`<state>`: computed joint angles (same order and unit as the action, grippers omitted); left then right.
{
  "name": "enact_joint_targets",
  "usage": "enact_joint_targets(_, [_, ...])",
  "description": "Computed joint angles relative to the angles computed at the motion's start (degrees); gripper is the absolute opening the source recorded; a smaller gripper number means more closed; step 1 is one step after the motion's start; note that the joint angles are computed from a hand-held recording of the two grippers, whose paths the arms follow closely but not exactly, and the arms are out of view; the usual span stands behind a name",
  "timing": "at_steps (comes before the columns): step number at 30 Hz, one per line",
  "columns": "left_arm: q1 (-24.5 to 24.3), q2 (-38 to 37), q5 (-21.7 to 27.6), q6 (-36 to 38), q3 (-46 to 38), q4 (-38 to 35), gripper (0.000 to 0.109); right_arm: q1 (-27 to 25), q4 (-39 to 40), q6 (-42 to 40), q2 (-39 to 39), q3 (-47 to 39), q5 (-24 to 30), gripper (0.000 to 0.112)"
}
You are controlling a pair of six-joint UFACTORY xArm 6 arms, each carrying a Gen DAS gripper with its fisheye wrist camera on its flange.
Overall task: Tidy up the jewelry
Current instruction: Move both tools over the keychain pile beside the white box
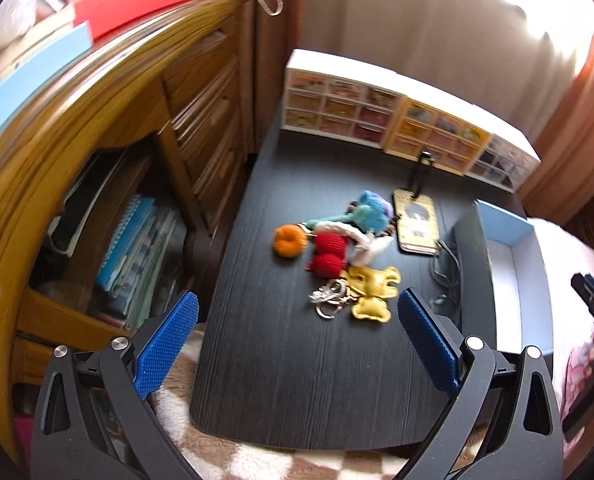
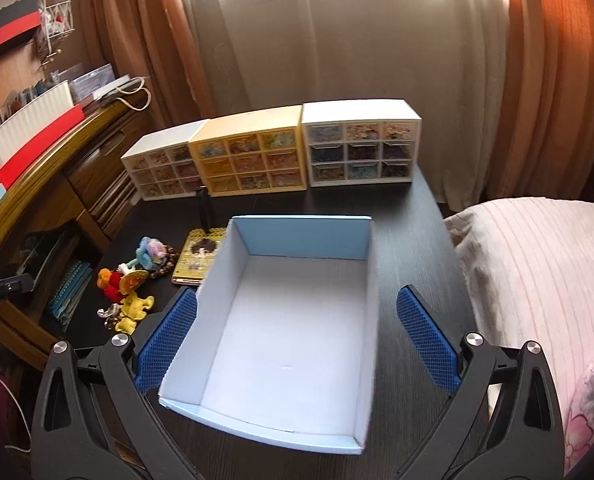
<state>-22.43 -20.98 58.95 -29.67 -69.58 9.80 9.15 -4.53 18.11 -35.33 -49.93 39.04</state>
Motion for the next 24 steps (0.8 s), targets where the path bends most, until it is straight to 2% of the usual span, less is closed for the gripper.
enact_joint_targets(4, [2.10, -0.14, -1.52, 1.72, 1.52, -3.05, 0.099, 0.82, 10.73, -8.72, 1.30, 0.60, -4.60, 0.096])
enact_joint_targets(7, [3.18, 0.09, -3.42, 4.27, 2.82, -6.70, 0.099, 2.22, 22.96, -19.02, 3.79, -0.90, -6.81, 0.096])
enact_joint_targets(11, [3.71, 1.16, -5.01, 7.41, 3.83, -10.34, 0.099, 4.72, 34.28, -34.16, 9.38, -7.21, -5.70, 0.096])
enact_joint_targets(13, [3.77, 1.87, -6.13, 9.02, 4.25, -12.44, 0.099, 5.71, 37.49, -39.85, 12.65, -11.13, -3.96, 0.096])
enact_joint_targets(16, [3.96, 2.62, -8.19, 13.28, 5.05, -17.90, 0.099, 6.29, 43.97, -49.52, 19.28, -18.72, 0.49, 0.096])
enact_joint_targets(17, [4.13, 2.99, -8.68, 15.11, 5.14, -20.27, 0.099, 6.27, 44.00, -51.12, 22.22, -22.16, 3.17, 0.096])
enact_joint_targets(20, [4.57, 3.00, -10.24, 18.75, 6.13, -24.69, 0.099, 6.40, 39.59, -50.05, 30.66, -32.01, 10.81, 0.096])
enact_joint_targets(22, [5.16, 2.84, -11.23, 19.57, 6.95, -25.25, 0.099, 6.78, 33.54, -45.44, 39.00, -42.23, 19.55, 0.096])
enact_joint_targets(24, [6.25, 2.81, -11.32, 19.37, 7.51, -26.03, 0.099, 8.31, 27.19, -41.50, 46.26, -51.32, 25.46, 0.096])
